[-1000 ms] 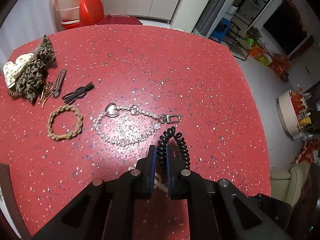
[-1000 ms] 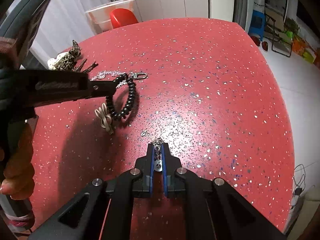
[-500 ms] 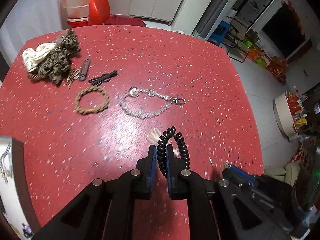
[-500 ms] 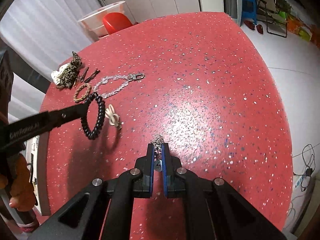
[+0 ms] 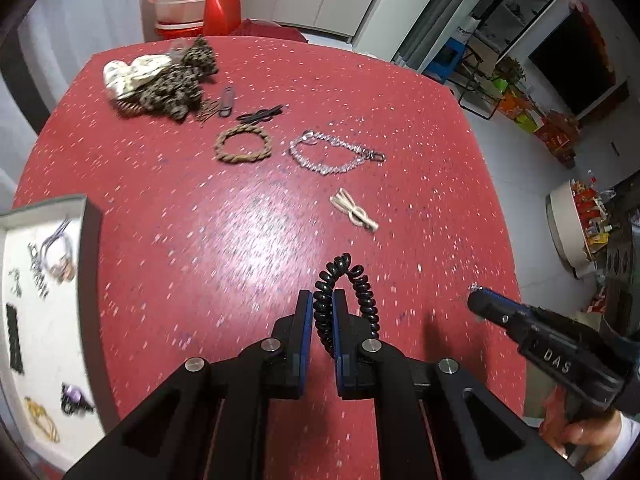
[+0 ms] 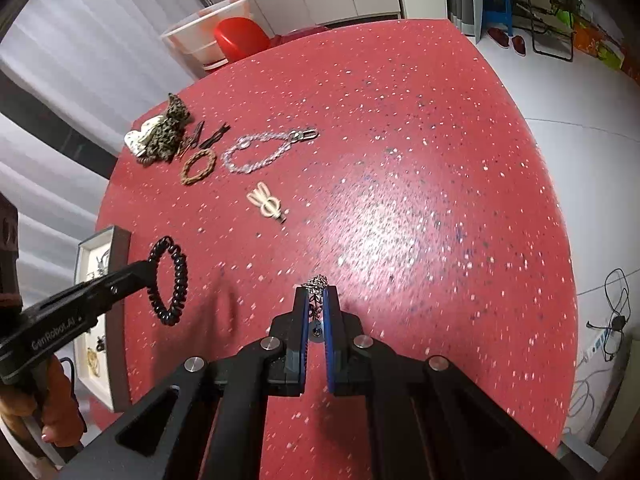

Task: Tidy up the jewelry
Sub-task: 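Carry the coil hair tie and silver charm over the white tray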

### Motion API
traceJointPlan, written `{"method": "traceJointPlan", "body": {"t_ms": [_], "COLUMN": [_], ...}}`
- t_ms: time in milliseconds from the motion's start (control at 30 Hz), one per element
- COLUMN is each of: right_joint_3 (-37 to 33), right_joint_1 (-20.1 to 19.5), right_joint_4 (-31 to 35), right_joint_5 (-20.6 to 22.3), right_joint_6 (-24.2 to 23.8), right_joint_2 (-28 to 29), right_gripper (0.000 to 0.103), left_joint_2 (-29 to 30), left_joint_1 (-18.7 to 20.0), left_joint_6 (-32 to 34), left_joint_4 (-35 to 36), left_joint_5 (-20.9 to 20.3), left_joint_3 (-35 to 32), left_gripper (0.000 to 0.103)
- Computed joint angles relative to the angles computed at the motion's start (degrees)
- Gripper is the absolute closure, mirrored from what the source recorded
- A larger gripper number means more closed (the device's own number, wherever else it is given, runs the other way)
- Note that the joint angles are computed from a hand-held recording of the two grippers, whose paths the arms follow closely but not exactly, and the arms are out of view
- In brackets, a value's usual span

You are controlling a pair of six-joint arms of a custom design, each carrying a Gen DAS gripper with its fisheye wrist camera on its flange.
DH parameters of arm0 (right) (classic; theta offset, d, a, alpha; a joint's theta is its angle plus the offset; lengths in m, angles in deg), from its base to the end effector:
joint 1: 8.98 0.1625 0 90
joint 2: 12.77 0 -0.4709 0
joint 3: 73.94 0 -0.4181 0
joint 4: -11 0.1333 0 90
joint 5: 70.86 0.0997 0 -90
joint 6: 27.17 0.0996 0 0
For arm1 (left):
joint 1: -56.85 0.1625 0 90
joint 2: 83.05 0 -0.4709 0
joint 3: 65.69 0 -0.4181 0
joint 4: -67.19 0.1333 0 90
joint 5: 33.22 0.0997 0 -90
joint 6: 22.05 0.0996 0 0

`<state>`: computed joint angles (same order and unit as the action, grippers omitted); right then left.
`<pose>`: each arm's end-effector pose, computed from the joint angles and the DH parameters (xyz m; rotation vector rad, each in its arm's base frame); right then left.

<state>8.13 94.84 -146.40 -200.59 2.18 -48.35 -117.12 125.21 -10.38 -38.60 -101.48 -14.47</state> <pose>0.2566 -0.7518 0.0973 -0.5071 -2.4750 0.7676 -0.1689 -0.8873 0.2082 0.7975 2.6439 -0.0134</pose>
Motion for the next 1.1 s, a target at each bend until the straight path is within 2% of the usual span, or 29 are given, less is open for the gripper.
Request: {"method": "traceJointPlan", "body": {"t_ms": [233,533,933,1100], "right_joint_3": [-1.3,-6.0,-16.7,-23.6], "right_joint_1": [2.7,5.6,8.4,9.1], "right_joint_4": [4.5,10.3,17.8,21.7], "right_joint_5": [0.4,1.9,3.6,4.8], "right_joint_6": [3.9,6.2,3.7,1.4], "right_joint_2": [0.0,2.5,8.3,12.1], "right_gripper": [0.096,0.096,0.096,0.096], "left_joint_2": [-4.7,-9.4,-13.4,-14.1], "left_joint_1": [0.2,1.1,3.5,4.9], "left_joint_6": [-0.5,-0.6,-2.5,-4.0], "left_joint_4": [1.6,2.7,4.2,3.5], "left_joint_5": [0.3,1.6,3.9,4.8], "left_joint_3": [3.2,5.2,5.3,4.3], "left_gripper": [0.092,0.092,0.092,0.092]}}
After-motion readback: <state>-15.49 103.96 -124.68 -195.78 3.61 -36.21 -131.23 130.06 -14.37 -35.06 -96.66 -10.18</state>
